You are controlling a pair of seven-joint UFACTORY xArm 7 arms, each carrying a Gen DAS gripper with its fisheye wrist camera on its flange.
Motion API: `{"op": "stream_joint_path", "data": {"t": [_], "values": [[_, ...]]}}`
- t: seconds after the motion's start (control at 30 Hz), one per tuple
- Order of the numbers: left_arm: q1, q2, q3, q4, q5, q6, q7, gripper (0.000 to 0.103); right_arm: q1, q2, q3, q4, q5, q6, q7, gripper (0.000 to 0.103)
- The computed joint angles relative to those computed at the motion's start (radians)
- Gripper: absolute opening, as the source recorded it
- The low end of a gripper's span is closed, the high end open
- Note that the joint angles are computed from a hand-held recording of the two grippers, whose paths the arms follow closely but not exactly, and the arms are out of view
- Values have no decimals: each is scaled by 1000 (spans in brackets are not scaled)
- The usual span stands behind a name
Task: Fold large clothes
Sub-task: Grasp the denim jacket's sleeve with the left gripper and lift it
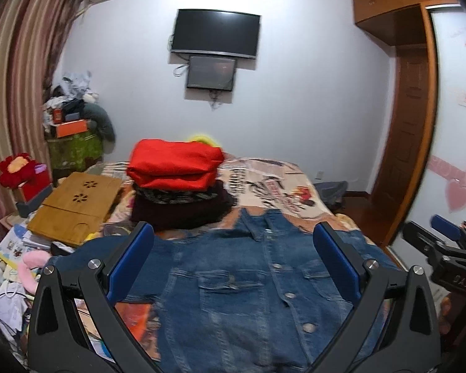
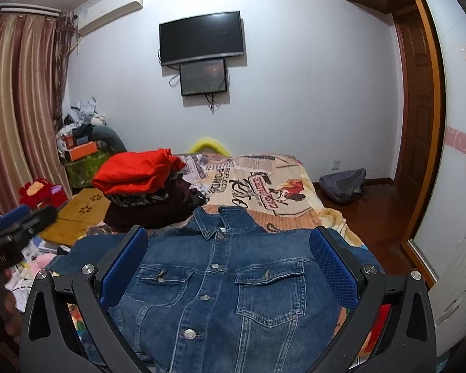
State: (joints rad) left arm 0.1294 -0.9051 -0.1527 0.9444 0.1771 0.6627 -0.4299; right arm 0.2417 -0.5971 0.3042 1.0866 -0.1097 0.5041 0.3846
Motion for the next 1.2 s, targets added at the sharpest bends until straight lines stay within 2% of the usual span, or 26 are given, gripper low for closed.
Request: {"op": "stream_joint_path", "data": {"t": [0.23,0.33,0.4,0.5,0.53,0.6,0.67,0.77,0.8,0.9,0.97,1.1,1.17,1.2], "values": [[117,55,84,-11,60,-54,17,103,-40,104,18,56,-46,33,28,103],[266,73,63,-47,142,-111,-46,103,-48,140,18,72,-76,60,40,103],[277,105,107,-66,153,-129,-21,103,-55,168,21,85,-101,81,55,103],[256,166,184,-68,108,-92,19,103,-48,206,14,106,-121,116,69,103],[269,191,199,-66,99,-70,17,103,-43,219,10,113,-124,127,74,103],[348,270,187,-41,118,21,-49,103,-30,242,0,126,-123,152,79,103],[351,317,223,-44,112,57,-60,103,-28,260,-1,140,-146,184,92,103],[330,400,308,-50,42,87,-44,99,-22,285,-14,151,-166,201,108,103],[319,411,333,-56,7,97,-31,95,-19,296,-18,155,-167,206,115,103],[252,459,466,-67,-217,137,75,83,-6,323,-36,166,-156,227,127,103],[239,455,499,-90,-329,143,121,75,3,342,-49,175,-140,238,133,103],[241,494,523,-107,-472,129,167,60,22,371,-64,191,-116,252,140,103],[256,520,524,-103,-513,114,176,50,32,377,-72,193,-104,249,134,103],[267,529,516,-101,-514,106,174,40,35,381,-73,194,-105,248,135,103]]}}
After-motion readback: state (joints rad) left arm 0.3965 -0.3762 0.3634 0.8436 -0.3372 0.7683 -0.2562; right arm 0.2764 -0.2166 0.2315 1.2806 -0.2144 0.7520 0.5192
